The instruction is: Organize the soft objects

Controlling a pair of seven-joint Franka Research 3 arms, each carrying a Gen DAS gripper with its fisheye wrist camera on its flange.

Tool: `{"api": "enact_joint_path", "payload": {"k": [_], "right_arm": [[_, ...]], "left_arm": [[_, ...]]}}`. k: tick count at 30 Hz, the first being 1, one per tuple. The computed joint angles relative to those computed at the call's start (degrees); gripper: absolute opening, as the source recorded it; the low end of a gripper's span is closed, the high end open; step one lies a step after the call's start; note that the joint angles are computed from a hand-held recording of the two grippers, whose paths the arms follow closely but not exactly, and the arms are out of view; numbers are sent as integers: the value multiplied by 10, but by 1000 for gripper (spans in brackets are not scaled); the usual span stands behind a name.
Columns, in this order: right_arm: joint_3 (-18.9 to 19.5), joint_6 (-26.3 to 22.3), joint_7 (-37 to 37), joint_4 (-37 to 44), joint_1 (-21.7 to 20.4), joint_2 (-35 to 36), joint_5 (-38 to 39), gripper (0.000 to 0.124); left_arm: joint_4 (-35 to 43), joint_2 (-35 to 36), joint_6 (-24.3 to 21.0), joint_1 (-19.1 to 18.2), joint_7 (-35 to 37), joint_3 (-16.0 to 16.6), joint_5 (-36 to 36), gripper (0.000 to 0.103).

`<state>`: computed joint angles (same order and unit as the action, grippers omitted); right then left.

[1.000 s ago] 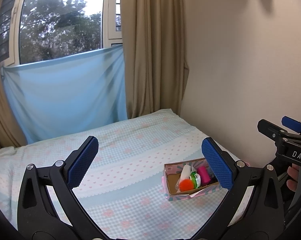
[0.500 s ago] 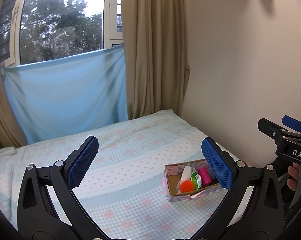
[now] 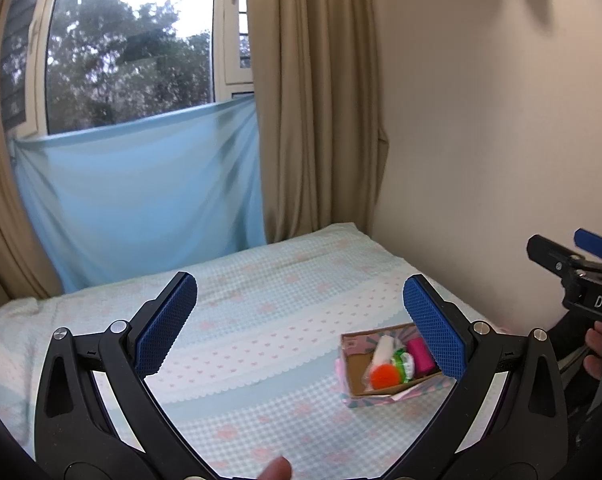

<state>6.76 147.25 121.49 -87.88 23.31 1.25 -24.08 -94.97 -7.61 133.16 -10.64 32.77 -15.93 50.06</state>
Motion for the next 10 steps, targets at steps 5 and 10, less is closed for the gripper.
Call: {"api": "enact_joint_path", "payload": {"k": [5,10], "right_arm": [[-1,-1,-7,5,0,4,6,97],[-3,-8,-11,13,2,10,10,97]], "left_arm": [[0,2,3,-3,6,-1,10,103],[-10,-2,23,0,2,1,8,103]]}}
